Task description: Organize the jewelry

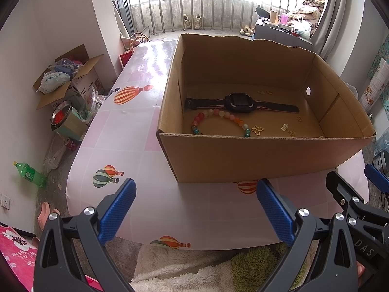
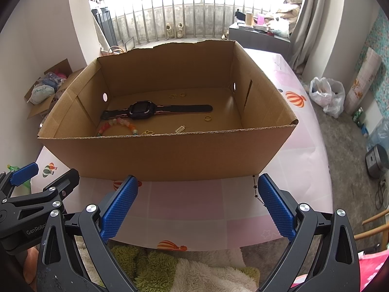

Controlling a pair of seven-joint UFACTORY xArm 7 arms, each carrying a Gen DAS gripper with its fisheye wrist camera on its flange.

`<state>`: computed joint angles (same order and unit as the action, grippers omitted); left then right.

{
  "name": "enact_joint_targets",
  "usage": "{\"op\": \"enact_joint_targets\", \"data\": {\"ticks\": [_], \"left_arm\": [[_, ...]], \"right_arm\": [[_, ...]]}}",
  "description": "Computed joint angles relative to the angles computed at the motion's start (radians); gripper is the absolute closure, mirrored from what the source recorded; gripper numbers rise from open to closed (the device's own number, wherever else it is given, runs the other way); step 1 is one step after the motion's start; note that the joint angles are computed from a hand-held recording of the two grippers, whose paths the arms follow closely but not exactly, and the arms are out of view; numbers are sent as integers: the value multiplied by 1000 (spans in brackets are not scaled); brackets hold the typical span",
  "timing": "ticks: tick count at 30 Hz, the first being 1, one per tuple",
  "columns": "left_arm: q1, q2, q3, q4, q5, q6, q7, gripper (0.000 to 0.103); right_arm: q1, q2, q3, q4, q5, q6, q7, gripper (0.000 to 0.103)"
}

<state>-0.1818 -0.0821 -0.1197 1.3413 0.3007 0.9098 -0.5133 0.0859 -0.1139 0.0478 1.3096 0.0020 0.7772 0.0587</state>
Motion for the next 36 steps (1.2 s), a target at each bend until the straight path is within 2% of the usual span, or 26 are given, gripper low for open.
{"op": "enact_joint_targets", "data": {"ticks": [36], "left_arm": [[-2,6,1,6,-4,8,5,6]], "right_arm": [[1,-3,0,-1,1,7,8,8]]}}
